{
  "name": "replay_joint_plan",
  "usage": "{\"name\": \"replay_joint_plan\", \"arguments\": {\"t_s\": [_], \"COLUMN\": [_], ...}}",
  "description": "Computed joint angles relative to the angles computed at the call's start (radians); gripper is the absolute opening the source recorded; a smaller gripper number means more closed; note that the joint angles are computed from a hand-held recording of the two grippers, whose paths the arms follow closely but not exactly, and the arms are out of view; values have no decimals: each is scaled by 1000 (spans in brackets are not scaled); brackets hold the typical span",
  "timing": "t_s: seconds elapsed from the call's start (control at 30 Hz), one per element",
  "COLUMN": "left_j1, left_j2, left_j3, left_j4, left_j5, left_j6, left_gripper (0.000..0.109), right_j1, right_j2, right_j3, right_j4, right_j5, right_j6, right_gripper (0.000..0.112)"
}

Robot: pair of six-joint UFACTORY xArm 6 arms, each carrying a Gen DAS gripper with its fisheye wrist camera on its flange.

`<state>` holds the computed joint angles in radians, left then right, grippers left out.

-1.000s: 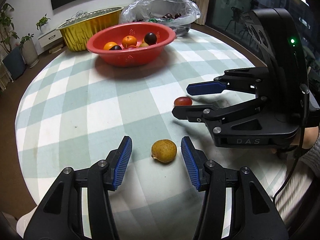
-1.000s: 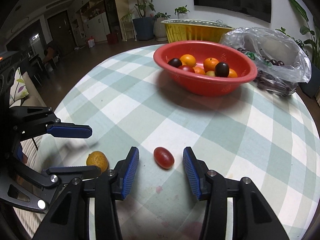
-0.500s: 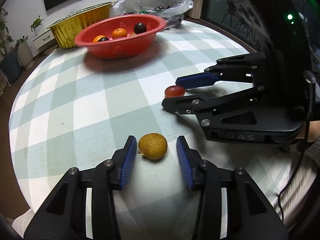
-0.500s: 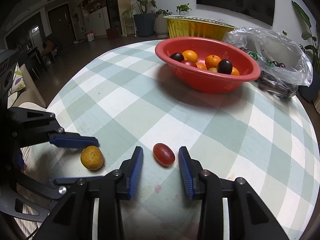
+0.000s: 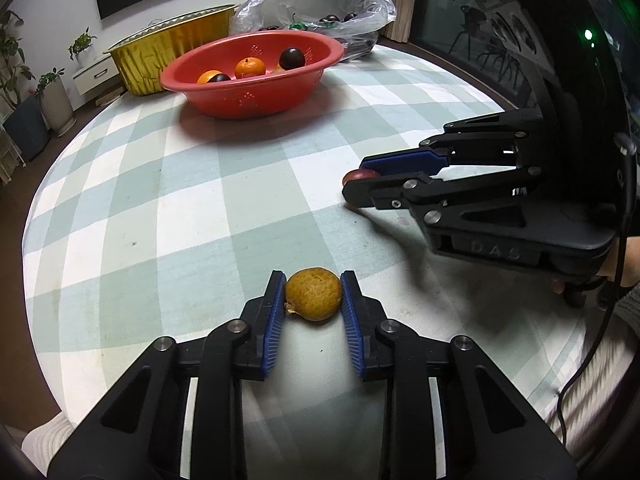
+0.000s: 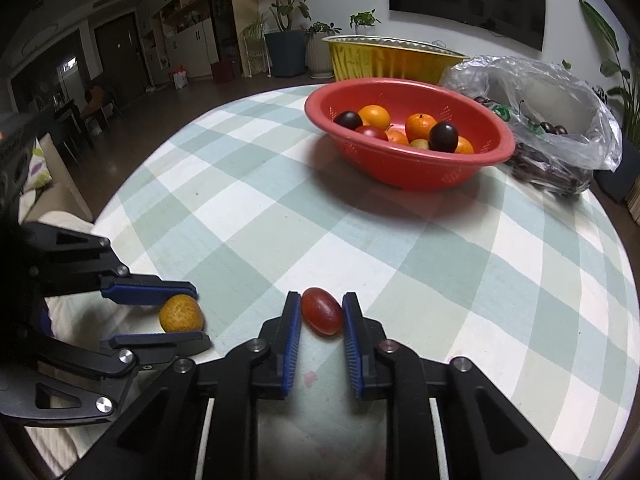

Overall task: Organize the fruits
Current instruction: 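Close the left tool on the speckled yellow fruit while the right tool grasps the grape tomato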

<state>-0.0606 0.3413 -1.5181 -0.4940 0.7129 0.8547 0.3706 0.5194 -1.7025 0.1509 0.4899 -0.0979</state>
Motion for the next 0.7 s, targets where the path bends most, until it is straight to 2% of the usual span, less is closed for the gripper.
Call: {"name": "replay_joint_plan", "arguments": {"t_s": [0.4,0.7], "left_j1": [27,34], "left_j2": [34,168], "left_j3": [-84,-343], "left_j4": [-63,-100], "left_j5": [62,142], "left_j6": [-28,-95], "left_gripper": [26,26], "right_j1": [-22,-53], "right_j2": [-25,-3], "right_j3": [7,-74], "right_j4": [261,396], "right_j5": [-39,-47], "right_j6": [-118,-163], "right_gripper": [23,23]}}
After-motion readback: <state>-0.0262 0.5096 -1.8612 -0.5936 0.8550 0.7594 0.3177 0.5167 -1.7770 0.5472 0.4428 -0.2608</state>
